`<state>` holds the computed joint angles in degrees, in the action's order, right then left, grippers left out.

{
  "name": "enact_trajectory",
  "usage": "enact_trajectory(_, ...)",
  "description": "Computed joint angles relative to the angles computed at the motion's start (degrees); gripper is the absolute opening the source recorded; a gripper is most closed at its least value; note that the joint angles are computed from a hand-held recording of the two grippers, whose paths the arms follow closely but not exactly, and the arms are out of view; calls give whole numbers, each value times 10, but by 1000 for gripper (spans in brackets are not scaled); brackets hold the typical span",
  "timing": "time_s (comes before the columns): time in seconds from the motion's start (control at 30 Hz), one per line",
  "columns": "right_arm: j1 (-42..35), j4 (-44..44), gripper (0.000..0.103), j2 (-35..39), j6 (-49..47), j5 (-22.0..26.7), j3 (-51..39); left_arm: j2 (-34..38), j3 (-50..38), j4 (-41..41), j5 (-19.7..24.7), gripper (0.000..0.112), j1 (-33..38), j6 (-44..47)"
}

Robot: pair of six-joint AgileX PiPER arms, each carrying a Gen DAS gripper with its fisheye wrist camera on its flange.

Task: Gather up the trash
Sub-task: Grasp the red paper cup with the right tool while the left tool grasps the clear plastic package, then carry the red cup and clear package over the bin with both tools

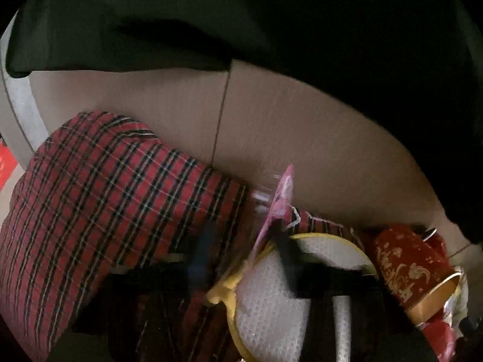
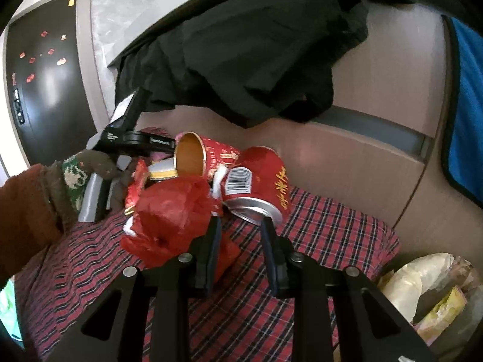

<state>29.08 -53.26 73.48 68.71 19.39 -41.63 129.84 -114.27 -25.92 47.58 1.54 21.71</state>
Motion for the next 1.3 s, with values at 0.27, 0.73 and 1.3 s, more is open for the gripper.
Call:
enact_trajectory(0.27, 27, 56, 25, 52, -66, 35, -90, -166, 248, -158, -78, 12, 48, 213)
enact_trajectory(0.73, 27, 201, 25, 322, -314, 182, -441, -356, 477, -314, -68, 12, 153, 430)
enact_trajectory(1.3, 62, 95, 3, 151, -178, 150, -304, -529, 593, -355, -39, 12, 159, 423)
